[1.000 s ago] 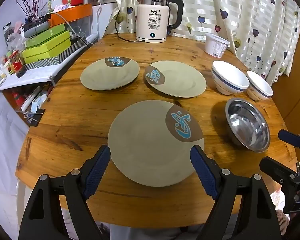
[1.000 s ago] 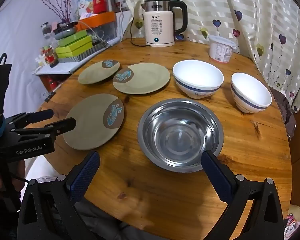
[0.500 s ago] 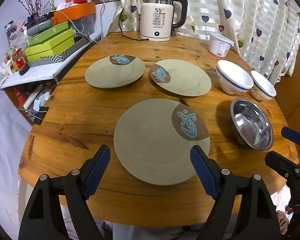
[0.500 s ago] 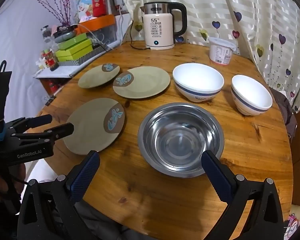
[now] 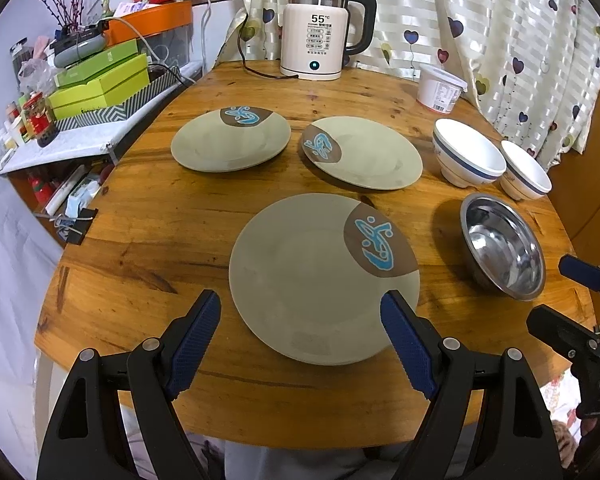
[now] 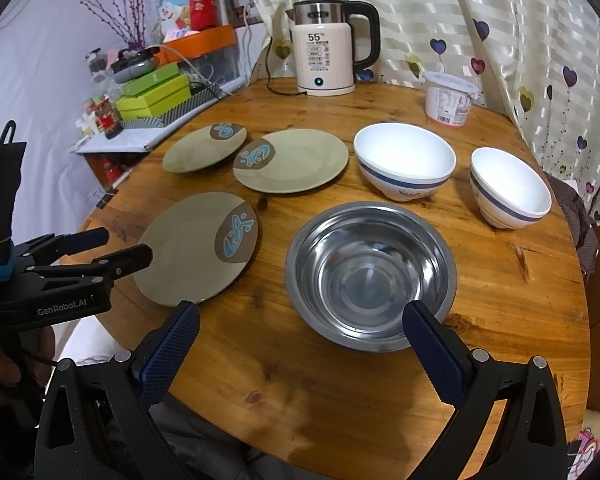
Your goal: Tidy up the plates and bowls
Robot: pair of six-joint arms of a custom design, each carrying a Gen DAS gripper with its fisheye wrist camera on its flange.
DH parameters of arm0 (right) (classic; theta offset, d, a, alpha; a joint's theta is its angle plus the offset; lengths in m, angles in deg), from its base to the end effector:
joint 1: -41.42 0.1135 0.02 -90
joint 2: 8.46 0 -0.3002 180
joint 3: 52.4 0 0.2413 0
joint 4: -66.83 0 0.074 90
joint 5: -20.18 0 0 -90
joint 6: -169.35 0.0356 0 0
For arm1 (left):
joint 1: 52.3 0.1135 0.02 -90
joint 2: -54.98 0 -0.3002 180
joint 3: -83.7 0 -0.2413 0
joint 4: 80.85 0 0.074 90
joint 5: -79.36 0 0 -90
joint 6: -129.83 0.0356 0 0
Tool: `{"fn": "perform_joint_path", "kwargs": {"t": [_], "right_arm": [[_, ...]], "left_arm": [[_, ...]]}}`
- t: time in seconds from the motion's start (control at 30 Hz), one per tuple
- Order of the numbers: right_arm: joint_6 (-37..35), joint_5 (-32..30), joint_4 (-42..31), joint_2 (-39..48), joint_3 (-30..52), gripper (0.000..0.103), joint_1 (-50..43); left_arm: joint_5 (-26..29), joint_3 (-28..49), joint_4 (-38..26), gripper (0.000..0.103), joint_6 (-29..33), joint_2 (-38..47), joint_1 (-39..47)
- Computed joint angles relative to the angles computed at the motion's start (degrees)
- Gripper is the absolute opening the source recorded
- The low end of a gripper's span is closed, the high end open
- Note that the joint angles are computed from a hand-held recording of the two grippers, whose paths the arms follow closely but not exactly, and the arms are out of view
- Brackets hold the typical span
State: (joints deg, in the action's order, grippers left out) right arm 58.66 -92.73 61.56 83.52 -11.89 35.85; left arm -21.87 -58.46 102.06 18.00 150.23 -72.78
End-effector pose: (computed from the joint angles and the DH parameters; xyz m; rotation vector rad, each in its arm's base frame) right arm 0.2395 -0.0094 0.1355 -0.4737 2.4315 0.3202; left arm 0.2279 -0.0777 0.1205 -0.1079 2.4943 -0.0595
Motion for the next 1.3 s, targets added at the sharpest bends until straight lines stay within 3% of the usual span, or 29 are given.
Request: {"fn": "perform_joint_path", "kwargs": {"t": [1.3], "right_arm": [[0.6, -0.4, -0.1, -0.2, -0.1, 0.102, 0.2]], "left_arm": [[1.1, -0.2, 0.0, 0.083, -0.3, 0.1, 0.6]]}}
